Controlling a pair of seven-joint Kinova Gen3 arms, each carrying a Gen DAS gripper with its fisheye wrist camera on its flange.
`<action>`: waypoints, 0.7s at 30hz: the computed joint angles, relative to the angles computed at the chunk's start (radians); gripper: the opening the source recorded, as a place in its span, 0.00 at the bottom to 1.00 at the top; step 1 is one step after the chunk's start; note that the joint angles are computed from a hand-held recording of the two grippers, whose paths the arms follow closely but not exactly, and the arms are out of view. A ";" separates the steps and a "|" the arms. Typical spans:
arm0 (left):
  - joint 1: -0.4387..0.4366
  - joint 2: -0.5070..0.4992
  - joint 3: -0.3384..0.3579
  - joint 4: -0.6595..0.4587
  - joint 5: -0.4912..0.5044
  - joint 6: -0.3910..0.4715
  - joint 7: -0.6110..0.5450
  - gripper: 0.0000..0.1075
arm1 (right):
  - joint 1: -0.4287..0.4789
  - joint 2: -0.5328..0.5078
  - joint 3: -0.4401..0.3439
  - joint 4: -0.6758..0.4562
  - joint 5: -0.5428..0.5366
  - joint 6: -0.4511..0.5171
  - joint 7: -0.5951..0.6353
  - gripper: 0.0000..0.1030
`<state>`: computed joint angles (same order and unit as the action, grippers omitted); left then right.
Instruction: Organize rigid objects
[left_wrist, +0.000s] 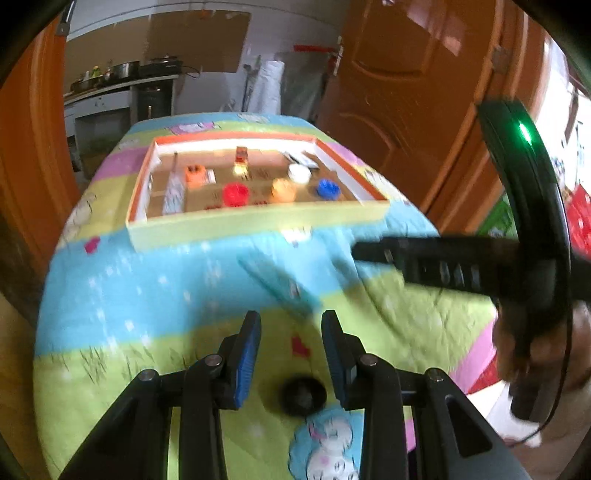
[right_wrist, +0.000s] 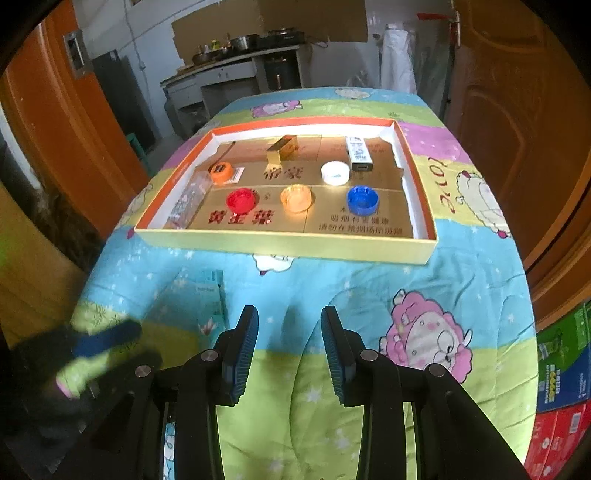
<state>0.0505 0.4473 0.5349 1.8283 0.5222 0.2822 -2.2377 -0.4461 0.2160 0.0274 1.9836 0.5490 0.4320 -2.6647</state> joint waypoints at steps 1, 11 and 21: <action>-0.007 0.000 0.012 0.022 0.003 -0.019 -0.013 0.32 | 0.000 0.002 -0.002 0.002 -0.002 -0.002 0.000 0.35; -0.028 0.013 0.068 0.100 -0.068 -0.107 -0.001 0.32 | -0.024 0.009 0.004 0.008 0.004 -0.003 -0.021 0.35; -0.058 0.016 0.123 0.158 -0.188 -0.222 0.090 0.29 | -0.010 0.030 -0.017 -0.002 -0.033 -0.018 0.042 0.35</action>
<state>-0.0070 0.4636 0.6582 1.9865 0.3341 0.0606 -2.1472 -0.4566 0.2465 0.0099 1.9819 0.5159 0.4137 -2.6231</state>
